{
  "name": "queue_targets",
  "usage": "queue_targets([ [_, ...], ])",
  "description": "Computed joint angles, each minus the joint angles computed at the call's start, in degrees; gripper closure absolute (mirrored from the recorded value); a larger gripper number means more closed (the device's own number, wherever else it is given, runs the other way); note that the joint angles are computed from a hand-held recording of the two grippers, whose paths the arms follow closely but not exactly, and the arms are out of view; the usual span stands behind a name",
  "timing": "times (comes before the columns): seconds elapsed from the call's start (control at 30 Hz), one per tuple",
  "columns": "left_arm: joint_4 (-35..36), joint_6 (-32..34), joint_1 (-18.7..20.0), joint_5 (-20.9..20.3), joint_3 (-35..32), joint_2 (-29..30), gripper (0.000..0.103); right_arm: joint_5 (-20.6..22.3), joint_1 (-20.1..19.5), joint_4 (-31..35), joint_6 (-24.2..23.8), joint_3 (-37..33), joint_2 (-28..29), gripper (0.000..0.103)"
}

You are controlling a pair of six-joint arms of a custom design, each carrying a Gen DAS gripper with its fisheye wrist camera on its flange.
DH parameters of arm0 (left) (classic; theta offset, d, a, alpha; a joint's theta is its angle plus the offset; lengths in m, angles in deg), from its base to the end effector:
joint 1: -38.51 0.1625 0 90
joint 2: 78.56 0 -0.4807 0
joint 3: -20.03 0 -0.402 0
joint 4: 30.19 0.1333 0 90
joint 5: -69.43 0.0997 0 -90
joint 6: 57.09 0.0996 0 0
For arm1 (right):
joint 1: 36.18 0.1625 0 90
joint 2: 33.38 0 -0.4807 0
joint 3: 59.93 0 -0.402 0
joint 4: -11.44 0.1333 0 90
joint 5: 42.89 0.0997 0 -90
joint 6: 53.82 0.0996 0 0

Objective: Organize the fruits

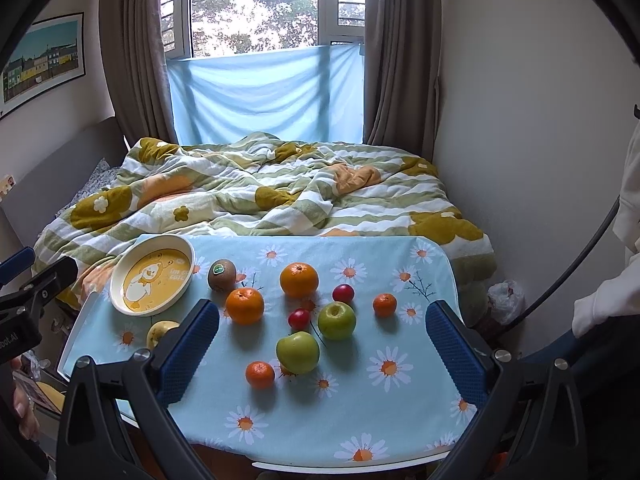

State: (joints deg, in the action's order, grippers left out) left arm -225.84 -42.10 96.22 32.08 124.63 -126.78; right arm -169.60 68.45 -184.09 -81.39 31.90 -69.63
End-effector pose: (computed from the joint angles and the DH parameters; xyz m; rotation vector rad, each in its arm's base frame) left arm -0.1696 -0.6661 0.2223 0.4091 2.1331 -1.1179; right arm 0.2583 -0.6975 0.1401 0.4859 -2.2259 0.9579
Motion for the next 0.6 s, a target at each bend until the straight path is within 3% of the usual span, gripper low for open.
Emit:
queue_targets([
  [0.6,-1.28,0.30,-0.26,-0.14,0.87,-0.24,0.000,-0.49,0.49,-0.11,-0.08,-0.02,-0.25,0.000],
])
